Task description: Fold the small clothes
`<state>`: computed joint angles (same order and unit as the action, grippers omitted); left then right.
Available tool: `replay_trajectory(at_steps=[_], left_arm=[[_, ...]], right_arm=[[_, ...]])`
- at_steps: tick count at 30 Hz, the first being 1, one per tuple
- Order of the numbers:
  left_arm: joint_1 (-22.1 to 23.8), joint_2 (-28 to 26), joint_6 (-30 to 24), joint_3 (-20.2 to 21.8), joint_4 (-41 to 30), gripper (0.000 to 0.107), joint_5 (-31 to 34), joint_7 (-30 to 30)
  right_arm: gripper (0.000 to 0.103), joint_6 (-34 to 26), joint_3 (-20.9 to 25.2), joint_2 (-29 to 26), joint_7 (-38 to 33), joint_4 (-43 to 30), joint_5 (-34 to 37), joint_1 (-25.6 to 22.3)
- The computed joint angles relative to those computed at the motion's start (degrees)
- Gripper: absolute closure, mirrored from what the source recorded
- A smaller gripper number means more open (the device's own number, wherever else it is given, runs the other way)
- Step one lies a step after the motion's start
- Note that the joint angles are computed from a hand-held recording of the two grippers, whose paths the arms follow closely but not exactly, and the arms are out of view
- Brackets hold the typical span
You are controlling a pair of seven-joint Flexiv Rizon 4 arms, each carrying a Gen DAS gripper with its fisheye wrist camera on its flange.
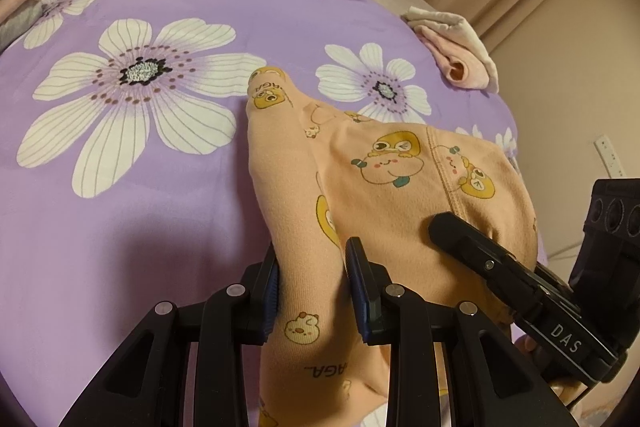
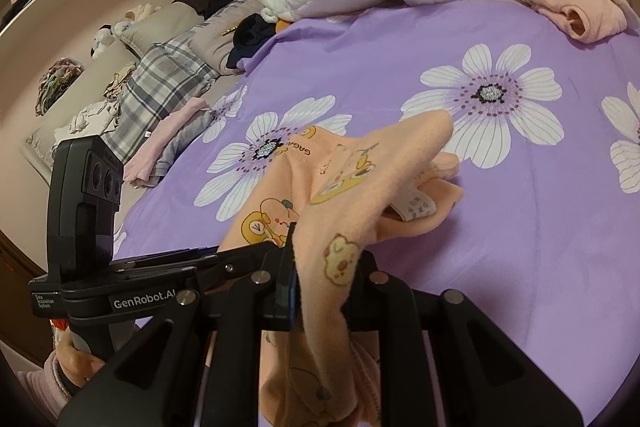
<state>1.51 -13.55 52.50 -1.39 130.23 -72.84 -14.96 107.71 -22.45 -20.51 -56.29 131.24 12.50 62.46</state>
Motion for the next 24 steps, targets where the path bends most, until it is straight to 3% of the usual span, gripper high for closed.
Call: replay_trajectory(at_steps=[10,24], left_arm=[[0.08,-1.77,1.28,-0.55,-0.31,0.078,1.98,-1.97],[0.33,-1.93,2.41,-0.72,0.01,0.078,2.8,-2.71]], right_arm=[[0.086,-0.36,7.84,-1.48,2.03,-0.93,-2.65,-8.41],[0.083,-0.4,10.67,-1.64,5.14,-0.08,-1.95,-11.31]])
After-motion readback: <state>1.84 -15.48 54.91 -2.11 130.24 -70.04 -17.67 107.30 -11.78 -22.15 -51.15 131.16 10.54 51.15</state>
